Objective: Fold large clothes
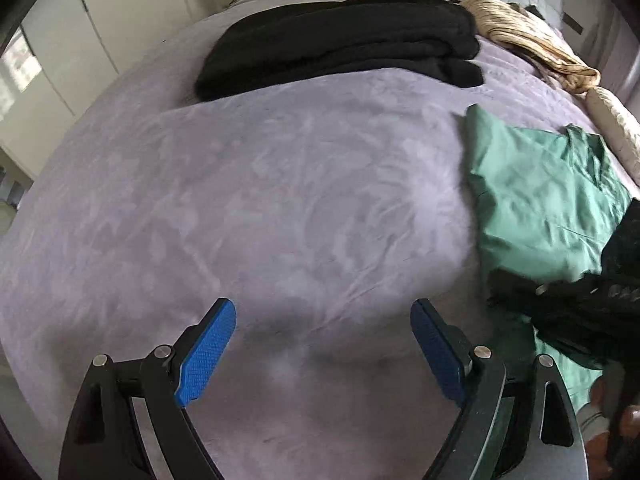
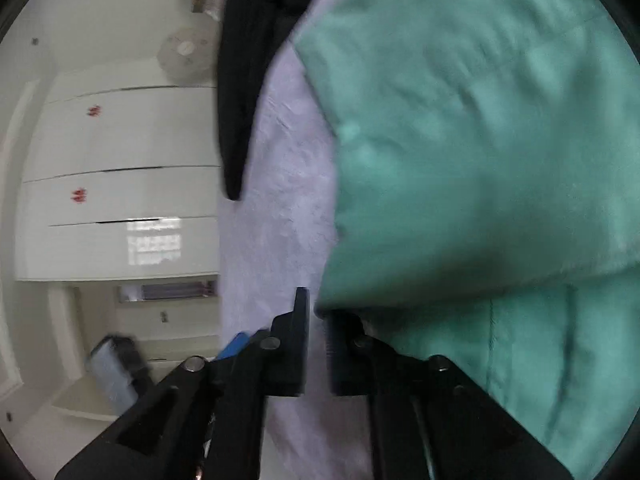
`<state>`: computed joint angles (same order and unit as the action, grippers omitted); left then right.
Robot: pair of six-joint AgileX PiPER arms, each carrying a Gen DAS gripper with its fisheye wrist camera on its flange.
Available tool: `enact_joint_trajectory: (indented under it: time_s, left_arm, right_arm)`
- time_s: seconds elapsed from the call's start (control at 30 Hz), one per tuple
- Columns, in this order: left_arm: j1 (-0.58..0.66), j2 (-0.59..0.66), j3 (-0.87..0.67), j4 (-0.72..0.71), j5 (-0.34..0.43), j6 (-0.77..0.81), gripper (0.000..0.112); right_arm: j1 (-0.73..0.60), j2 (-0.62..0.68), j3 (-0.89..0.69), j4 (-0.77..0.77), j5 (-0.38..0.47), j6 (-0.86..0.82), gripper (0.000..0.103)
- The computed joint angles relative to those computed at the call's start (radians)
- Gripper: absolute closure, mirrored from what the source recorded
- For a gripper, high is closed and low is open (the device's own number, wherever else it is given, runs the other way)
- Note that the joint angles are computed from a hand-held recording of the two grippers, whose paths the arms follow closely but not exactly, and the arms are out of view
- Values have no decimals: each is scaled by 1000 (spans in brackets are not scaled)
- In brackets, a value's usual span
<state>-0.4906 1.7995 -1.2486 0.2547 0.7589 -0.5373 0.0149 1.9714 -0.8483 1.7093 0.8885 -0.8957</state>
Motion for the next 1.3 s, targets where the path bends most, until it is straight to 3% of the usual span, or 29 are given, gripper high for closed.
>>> enact_joint_trajectory:
  time_s: [0.17, 0.3, 0.43, 0.47, 0.67, 0.73, 0.77, 0.8, 0.83, 0.9, 0.97, 1.0, 1.03, 1.17, 1.3]
  left_arm:
    - [20, -4, 10, -55, -20, 45, 22]
    - [-8, 26, -35, -114, -51, 108, 22]
    - [-69, 131, -152, -175, -57, 165, 22]
    - [-81, 155, -176, -183, -54, 171, 22]
    - [-159, 292, -286, -81, 4, 89, 22]
    - [-163, 284, -276, -75, 2, 72, 22]
    - [-166, 284, -281, -69, 13, 67, 22]
    - [-173, 286, -293, -56, 33, 56, 22]
    - [-182, 291, -308, -40, 52, 41, 22]
    - [-201, 296, -335, -4, 91, 1, 22]
    - [-232, 291, -355, 35, 121, -53, 22]
    - [-245, 290, -369, 44, 136, -73, 22]
    - [-252, 292, -382, 50, 148, -85, 22]
    - [-316, 332, -476, 86, 242, -145, 22]
    - [-359, 353, -548, 67, 301, -138, 22]
  right_arm:
    - [-1, 9, 38, -124, 30, 108, 95]
    - [-66, -200, 127, -302, -36, 160, 94]
    - [-273, -415, 148, -604, -159, 375, 94]
    - [-326, -437, 143, -656, -157, 393, 94]
    - [-591, -387, 57, -949, -152, 546, 94]
    - [-733, -359, 56, -945, -100, 494, 93]
    - [-786, -356, 69, -907, -81, 450, 90]
    - [-823, -358, 85, -885, -73, 415, 73]
    - [-860, -359, 100, -862, -65, 375, 46]
    - [-915, -330, 108, -775, -17, 270, 40]
    - [-907, -292, 83, -733, 20, 226, 49]
    - [-908, -270, 63, -728, 42, 207, 82]
    - [-890, -258, 36, -743, 46, 212, 98]
    - [-887, -244, -3, -851, 6, 215, 98]
    - [-1042, -155, -31, -867, 159, 183, 95]
